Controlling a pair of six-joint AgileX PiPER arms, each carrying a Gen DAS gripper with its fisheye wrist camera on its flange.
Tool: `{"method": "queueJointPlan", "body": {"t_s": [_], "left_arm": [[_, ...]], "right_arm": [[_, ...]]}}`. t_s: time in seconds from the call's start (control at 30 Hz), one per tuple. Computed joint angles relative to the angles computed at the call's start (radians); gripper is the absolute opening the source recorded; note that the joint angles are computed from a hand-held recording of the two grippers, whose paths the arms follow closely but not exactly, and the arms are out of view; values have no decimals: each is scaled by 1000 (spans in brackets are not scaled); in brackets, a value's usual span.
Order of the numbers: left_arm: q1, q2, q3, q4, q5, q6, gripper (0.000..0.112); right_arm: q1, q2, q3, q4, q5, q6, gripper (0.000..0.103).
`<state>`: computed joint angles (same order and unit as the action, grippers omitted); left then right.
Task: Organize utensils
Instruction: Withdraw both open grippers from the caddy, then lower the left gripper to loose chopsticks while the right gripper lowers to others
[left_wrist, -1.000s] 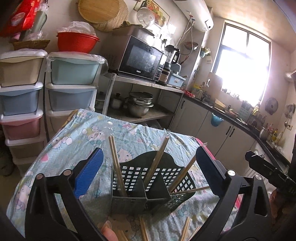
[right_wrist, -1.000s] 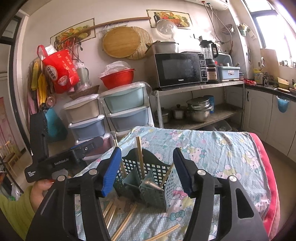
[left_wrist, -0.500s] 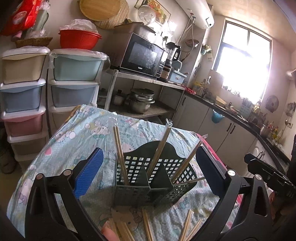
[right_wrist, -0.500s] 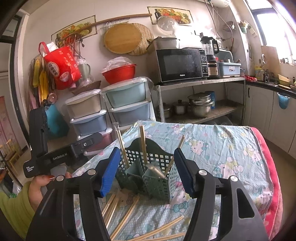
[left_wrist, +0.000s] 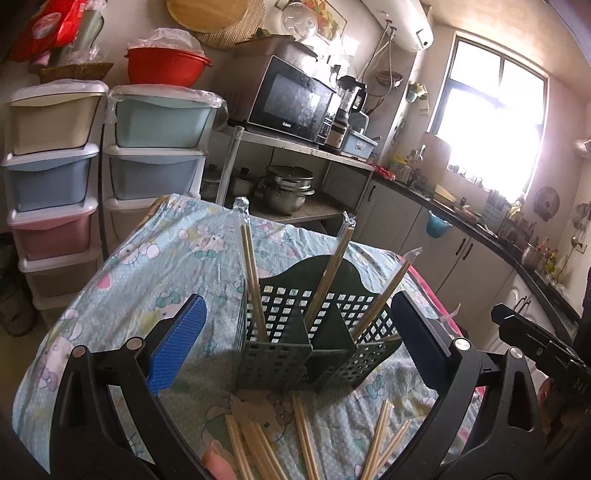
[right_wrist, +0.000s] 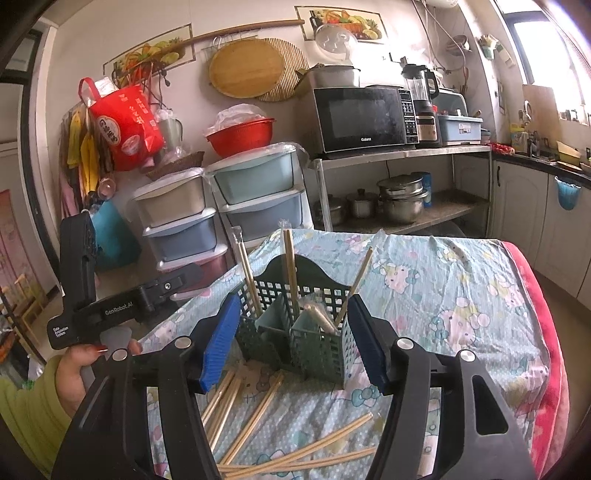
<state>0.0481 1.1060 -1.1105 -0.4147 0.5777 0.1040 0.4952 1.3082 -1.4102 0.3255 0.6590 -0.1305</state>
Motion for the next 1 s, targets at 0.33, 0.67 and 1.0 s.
{"method": "queueJointPlan", "body": {"t_s": [0.33, 0.67, 1.0], "left_arm": [[14, -30, 60, -19, 15, 22, 92], [49, -45, 132, -103, 53, 110, 88], [50, -23, 171, -126, 108, 134, 55]], "right_arm": [[9, -19, 44, -14, 2, 8, 58], [8, -30, 103, -7, 3, 6, 58], [-21, -40, 163, 21, 3, -16, 58]]}}
